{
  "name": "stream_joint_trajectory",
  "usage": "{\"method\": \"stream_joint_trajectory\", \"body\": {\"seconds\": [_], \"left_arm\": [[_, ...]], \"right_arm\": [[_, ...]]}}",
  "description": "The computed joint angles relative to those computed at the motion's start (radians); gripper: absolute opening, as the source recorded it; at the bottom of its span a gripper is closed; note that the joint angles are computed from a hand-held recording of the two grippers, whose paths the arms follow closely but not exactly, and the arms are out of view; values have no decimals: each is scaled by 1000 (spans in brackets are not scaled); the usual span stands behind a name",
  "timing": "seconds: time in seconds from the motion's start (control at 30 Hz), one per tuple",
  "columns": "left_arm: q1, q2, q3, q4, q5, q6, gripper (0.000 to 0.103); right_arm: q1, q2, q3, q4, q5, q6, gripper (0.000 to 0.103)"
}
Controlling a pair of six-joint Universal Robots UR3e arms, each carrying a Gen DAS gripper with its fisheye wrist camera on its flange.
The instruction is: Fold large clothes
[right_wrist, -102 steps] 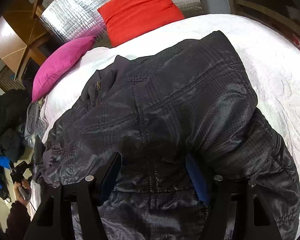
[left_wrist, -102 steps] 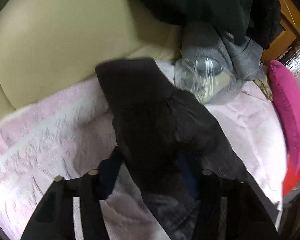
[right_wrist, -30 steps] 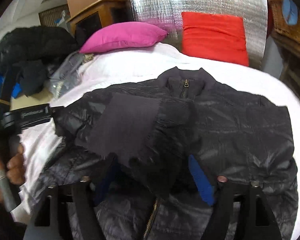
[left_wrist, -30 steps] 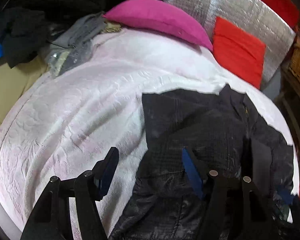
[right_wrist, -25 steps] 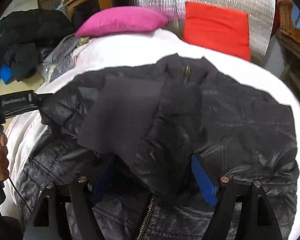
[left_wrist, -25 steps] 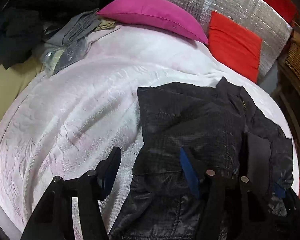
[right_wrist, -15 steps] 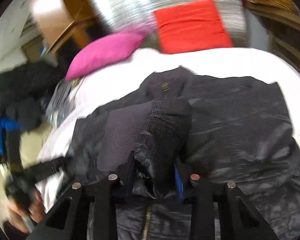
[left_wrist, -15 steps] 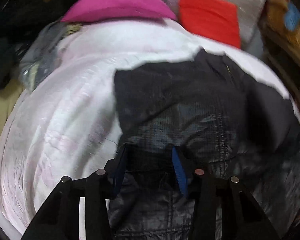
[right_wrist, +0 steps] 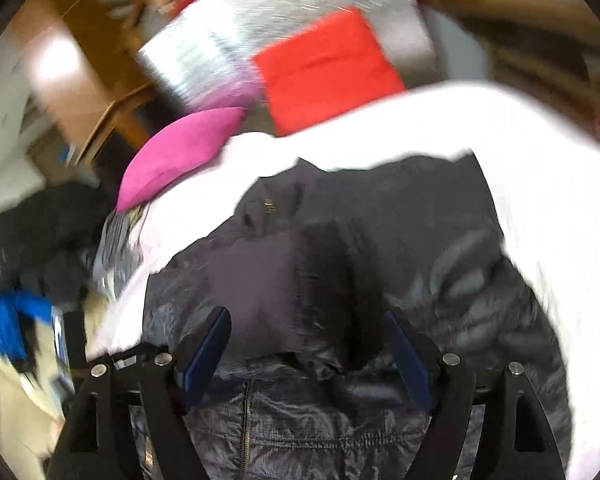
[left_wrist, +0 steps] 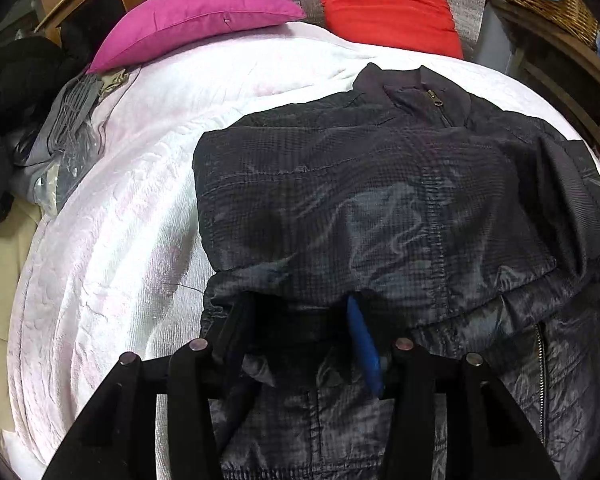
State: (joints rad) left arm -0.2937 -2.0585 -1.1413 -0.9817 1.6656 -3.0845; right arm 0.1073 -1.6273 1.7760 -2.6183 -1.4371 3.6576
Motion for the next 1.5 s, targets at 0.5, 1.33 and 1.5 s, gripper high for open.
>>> {"method": "stream_joint_trajectory", "body": {"seconds": [0.5,1.33,1.5], "left_arm": [[20,-4,29,-32,-35,0,53],[52,25,18,-24,-18,-44,37],[49,57,-21,4,-18,-33,37]], "right_arm": [[252,418,-547,323,-493,-84,84],[388,846,-1253,749,-633,-26,83],[328,658,-990,712,-570,74,31]]}}
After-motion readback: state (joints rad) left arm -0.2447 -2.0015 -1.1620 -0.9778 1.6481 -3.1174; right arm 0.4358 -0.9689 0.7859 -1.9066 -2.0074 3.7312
